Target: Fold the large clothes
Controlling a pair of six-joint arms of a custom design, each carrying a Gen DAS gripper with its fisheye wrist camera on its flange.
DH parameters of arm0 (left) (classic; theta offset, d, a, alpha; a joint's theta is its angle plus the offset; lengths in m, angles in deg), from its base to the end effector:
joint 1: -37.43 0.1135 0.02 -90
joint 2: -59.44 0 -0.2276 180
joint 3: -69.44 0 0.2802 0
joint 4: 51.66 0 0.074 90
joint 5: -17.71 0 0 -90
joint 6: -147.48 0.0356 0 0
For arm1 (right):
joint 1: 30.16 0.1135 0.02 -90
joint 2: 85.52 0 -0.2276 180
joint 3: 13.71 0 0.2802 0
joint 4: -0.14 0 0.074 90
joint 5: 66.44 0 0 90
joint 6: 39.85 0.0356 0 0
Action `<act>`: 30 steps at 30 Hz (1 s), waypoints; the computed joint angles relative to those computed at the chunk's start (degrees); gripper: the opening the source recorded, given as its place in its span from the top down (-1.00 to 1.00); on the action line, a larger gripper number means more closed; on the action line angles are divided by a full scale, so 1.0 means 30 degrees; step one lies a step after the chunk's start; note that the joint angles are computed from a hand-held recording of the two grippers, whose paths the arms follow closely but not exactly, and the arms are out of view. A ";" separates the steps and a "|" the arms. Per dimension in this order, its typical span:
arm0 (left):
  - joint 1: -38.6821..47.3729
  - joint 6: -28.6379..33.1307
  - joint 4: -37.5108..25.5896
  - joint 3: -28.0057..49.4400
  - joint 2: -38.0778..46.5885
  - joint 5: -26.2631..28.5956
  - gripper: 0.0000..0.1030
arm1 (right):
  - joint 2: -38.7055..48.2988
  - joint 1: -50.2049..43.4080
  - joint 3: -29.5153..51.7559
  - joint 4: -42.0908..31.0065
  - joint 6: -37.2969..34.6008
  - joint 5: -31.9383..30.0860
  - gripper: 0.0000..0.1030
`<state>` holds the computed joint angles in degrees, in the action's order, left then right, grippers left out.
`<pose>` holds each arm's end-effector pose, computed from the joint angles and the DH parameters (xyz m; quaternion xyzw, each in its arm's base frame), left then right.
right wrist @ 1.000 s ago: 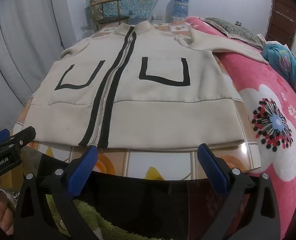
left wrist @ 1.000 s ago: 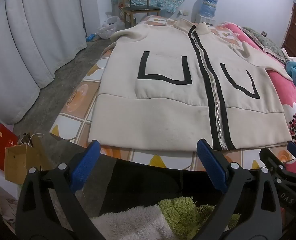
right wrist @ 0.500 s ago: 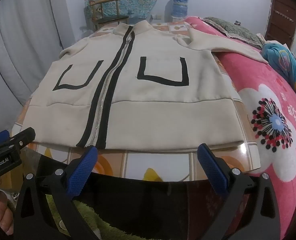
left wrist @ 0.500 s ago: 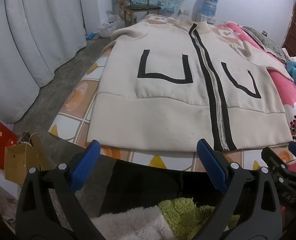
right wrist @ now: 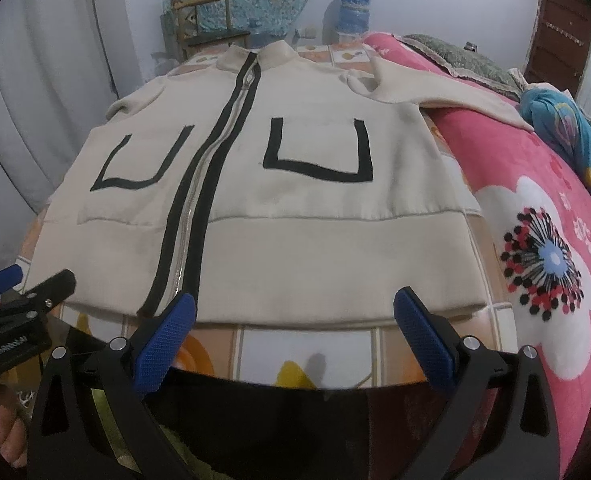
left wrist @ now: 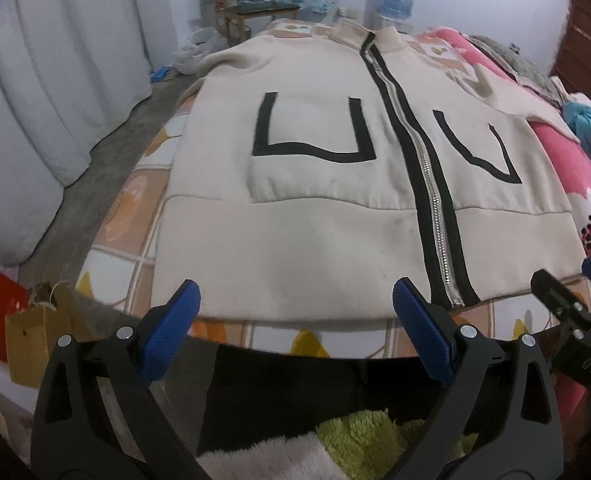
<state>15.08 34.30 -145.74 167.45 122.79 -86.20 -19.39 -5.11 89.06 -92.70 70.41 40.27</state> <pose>0.1916 -0.0695 0.3828 -0.0389 0.9572 0.0064 0.2866 0.1972 0.0809 0.3990 0.0026 0.9476 -0.0175 0.3190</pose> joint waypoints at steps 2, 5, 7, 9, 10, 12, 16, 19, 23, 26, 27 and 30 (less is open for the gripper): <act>0.0449 0.0840 0.0704 -0.0060 0.0307 0.0320 -0.81 | 0.0222 -0.0136 0.0157 0.0311 -0.0255 0.0015 -0.88; 0.0985 0.2151 0.1888 -0.0171 0.0837 0.0492 -0.81 | 0.1025 -0.0481 0.0567 0.0730 -0.0761 -0.0037 -0.88; 0.1678 0.3237 0.2694 -0.0022 0.1728 0.1288 -0.82 | 0.1614 -0.0872 0.0692 0.1353 -0.1154 -0.0402 -0.88; 0.2195 0.3698 0.3721 -0.0180 0.2279 0.1812 -0.81 | 0.2172 -0.1241 0.0680 0.2028 -0.1538 -0.0692 -0.88; 0.2393 0.3913 0.4094 -0.0263 0.2466 0.1992 -0.81 | 0.2478 -0.1433 0.0678 0.2291 -0.1664 -0.0826 -0.88; 0.2766 0.4398 0.4950 -0.0449 0.3031 0.2509 -0.81 | 0.2840 -0.1755 0.0473 0.2900 -0.1845 -0.1213 -0.88; 0.2711 0.5201 0.5370 -0.0617 0.4043 0.2205 -0.84 | 0.3556 -0.2398 -0.0311 0.3748 -0.2263 -0.1917 -0.88; 0.2701 0.5242 0.5551 -0.0810 0.3953 0.2187 -0.85 | 0.3635 -0.2649 -0.1042 0.4165 -0.2469 -0.2410 -0.88; 0.2626 0.5139 0.5209 -0.0516 0.4184 0.1965 -0.87 | 0.2899 -0.2791 -0.1958 0.4932 -0.2843 -0.2618 -0.88; 0.2448 0.4972 0.5508 -0.1001 0.3748 0.1674 -0.87 | 0.2664 -0.2877 -0.2276 0.5222 -0.3076 -0.2826 -0.88; 0.2346 0.4824 0.5674 -0.1261 0.3518 0.1532 -0.87 | 0.2475 -0.2919 -0.2461 0.5315 -0.3183 -0.2916 -0.88; 0.2240 0.4660 0.5981 -0.1741 0.3080 0.1293 -0.87 | 0.2433 -0.3082 -0.2460 0.5309 -0.3526 -0.3162 -0.88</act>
